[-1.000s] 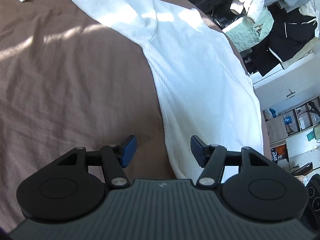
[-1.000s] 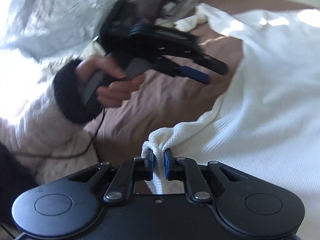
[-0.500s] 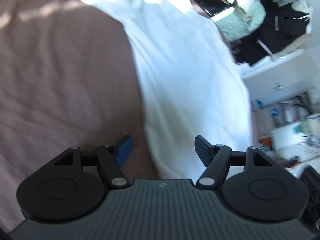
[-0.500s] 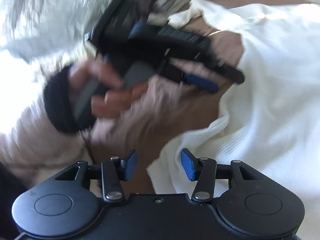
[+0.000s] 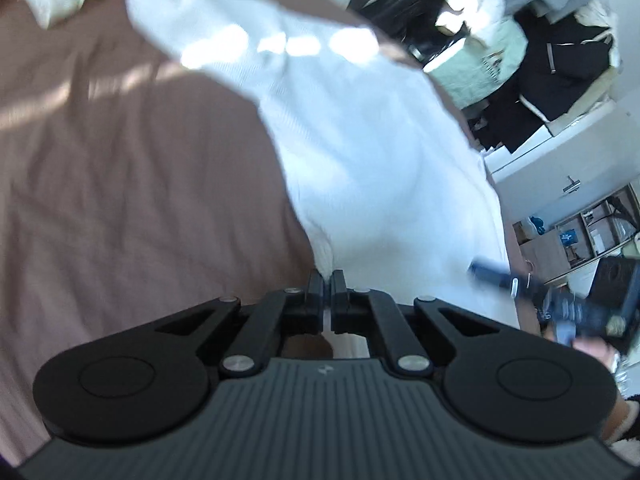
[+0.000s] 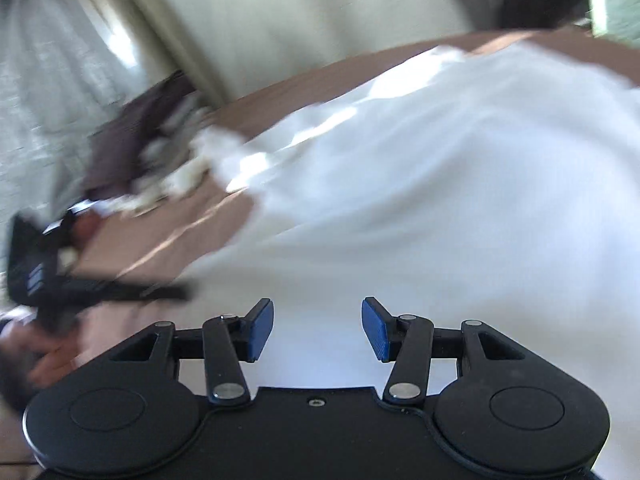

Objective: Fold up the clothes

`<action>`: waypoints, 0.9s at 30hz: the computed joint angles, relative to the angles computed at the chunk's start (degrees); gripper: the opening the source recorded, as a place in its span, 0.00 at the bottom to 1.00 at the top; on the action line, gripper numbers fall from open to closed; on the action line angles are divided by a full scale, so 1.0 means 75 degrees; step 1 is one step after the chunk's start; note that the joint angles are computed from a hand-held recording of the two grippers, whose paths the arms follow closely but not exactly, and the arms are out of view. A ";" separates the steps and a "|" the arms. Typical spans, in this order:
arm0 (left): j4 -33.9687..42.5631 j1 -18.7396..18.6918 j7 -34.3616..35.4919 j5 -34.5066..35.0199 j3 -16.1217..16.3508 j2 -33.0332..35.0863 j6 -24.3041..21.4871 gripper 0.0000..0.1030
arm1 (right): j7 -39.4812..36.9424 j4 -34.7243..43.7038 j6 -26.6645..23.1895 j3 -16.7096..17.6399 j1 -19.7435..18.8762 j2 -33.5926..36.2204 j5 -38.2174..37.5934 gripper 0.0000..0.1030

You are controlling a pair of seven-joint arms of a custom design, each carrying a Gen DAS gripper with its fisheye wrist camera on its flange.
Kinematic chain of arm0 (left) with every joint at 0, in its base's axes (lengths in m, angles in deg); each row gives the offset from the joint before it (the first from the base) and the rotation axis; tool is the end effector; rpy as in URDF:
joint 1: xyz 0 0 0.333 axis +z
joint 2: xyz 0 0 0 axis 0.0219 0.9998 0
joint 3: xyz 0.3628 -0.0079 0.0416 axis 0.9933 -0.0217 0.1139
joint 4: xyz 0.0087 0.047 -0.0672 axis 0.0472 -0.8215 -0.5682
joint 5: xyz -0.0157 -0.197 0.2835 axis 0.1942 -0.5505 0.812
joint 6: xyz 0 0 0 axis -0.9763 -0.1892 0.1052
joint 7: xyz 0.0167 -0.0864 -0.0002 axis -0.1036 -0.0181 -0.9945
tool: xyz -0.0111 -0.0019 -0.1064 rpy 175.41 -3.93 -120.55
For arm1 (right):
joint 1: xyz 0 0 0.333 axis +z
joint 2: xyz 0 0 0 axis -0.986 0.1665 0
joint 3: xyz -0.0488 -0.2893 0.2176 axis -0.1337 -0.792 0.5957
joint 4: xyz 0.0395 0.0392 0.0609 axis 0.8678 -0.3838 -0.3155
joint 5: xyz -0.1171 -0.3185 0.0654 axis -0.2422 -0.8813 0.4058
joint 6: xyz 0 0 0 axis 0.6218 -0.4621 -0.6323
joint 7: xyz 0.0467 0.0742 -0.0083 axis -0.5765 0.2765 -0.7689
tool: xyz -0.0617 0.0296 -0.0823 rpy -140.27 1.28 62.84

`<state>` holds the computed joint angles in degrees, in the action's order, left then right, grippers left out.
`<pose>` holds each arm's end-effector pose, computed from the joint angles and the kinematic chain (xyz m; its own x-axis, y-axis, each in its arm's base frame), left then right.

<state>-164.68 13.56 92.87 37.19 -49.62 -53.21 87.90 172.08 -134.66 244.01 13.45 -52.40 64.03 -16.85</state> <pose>0.6793 -0.0270 0.4179 -0.3515 -0.6701 0.6538 -0.9191 0.1139 -0.3773 0.5291 0.2406 0.4909 -0.1154 -0.9137 -0.3896 -0.6952 0.3545 -0.6254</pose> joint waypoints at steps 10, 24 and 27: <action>-0.0960 -0.0782 -0.0069 0.1606 0.0236 -0.0490 0.3596 0.02 | 0.4751 -0.0541 -0.1659 -0.1663 -0.0282 -0.1005 -0.3473 0.54; 0.3107 -0.1756 -0.0921 0.2086 -0.0487 0.1646 0.0509 0.15 | 0.2981 -0.0517 0.0132 -0.0820 -0.2770 0.0451 -0.0853 0.36; 0.3625 -0.2184 -0.1558 0.2856 -0.0294 0.2086 0.0518 0.16 | 0.2639 0.0014 -0.0911 -0.1398 -0.2065 0.0476 -0.1481 0.15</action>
